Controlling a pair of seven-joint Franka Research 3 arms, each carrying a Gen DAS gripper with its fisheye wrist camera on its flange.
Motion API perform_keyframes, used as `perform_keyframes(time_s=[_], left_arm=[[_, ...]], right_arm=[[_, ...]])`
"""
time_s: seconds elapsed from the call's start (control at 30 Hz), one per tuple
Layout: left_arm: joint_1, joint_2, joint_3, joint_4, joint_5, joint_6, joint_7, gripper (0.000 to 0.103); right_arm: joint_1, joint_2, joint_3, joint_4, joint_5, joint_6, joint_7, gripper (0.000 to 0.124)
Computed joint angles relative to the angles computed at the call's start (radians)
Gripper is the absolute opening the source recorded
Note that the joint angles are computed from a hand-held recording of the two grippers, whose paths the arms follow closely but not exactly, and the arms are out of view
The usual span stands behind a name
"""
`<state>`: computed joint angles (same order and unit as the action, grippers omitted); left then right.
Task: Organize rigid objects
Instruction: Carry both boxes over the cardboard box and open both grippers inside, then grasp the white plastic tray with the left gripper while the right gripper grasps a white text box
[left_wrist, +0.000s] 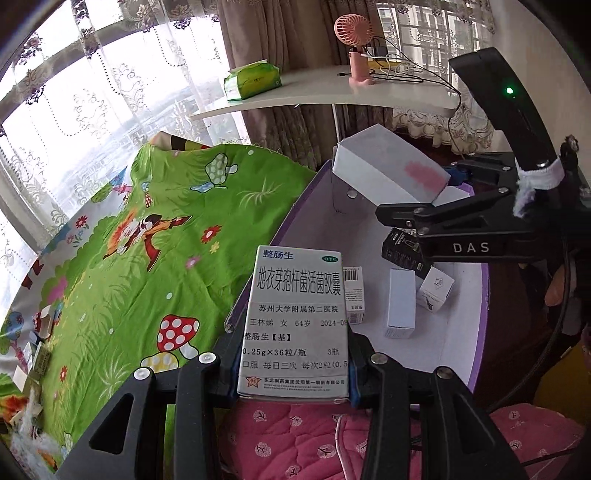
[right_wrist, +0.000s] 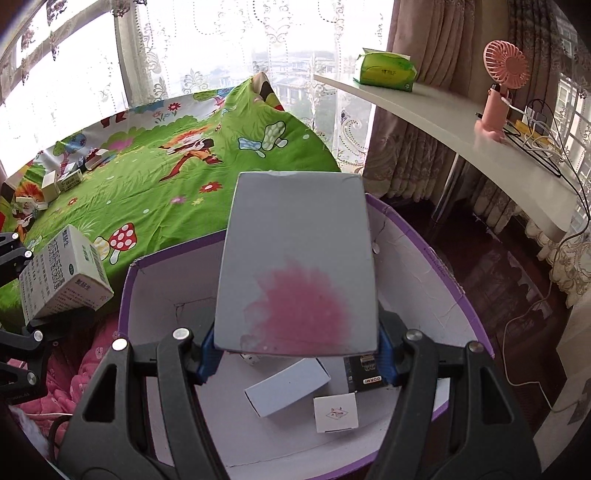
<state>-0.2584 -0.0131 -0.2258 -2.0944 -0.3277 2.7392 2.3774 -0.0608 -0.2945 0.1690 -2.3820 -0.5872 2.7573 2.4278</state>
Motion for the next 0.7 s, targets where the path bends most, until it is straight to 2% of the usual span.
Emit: perform_keyframes(time_s=[0.1,0.17,0.2,0.23,0.27,0.3,0.37,0.43,0.5,0.6,0.63,0.7], left_arm=[[-0.010,0.021,-0.012,0.026,-0.042,-0.017,0.012,0.042],[-0.005,0.039,-0.019,0.059,-0.170,-0.062,0.074,0.043],[0.004,0.050,-0.022,0.081,-0.277,-0.108,0.141,0.043],[0.018,0.061,-0.021,0.106,-0.362,-0.182,0.190,0.053],[0.030,0.074,-0.019,0.129,-0.385,-0.252,0.189,0.071],[0.036,0.079,-0.017,0.137,-0.381,-0.275,0.172,0.076],[0.050,0.069,-0.016,0.112,-0.412,-0.231,0.184,0.077],[0.068,0.061,-0.005,0.085,-0.450,-0.149,0.217,0.077],[0.086,0.065,0.012,0.062,-0.439,-0.021,0.204,0.080],[0.129,0.103,0.055,0.053,-0.277,0.127,0.031,0.082],[0.142,0.131,0.086,0.069,-0.170,0.161,-0.085,0.082],[0.165,0.162,0.149,0.078,-0.036,0.192,-0.264,0.083]], right_arm=[[-0.019,-0.020,0.007,-0.009,-0.027,-0.024,0.020,0.069],[-0.034,-0.027,0.013,-0.009,-0.054,-0.046,0.040,0.069],[-0.041,-0.030,0.016,-0.008,-0.068,-0.060,0.054,0.069],[-0.051,-0.027,0.026,0.001,-0.089,-0.088,0.082,0.069],[-0.063,-0.021,0.042,0.018,-0.117,-0.140,0.125,0.071],[-0.064,-0.011,0.051,0.039,-0.138,-0.206,0.165,0.079],[-0.041,0.012,0.039,0.072,-0.129,-0.270,0.184,0.084],[-0.002,0.027,0.013,0.088,-0.108,-0.250,0.167,0.084],[0.045,0.061,-0.008,0.122,-0.095,-0.207,0.111,0.085],[0.127,0.159,-0.020,0.216,-0.067,-0.153,-0.023,0.087],[0.158,0.204,-0.023,0.259,-0.045,-0.140,-0.076,0.087],[0.217,0.306,-0.022,0.360,0.009,-0.121,-0.186,0.087]])
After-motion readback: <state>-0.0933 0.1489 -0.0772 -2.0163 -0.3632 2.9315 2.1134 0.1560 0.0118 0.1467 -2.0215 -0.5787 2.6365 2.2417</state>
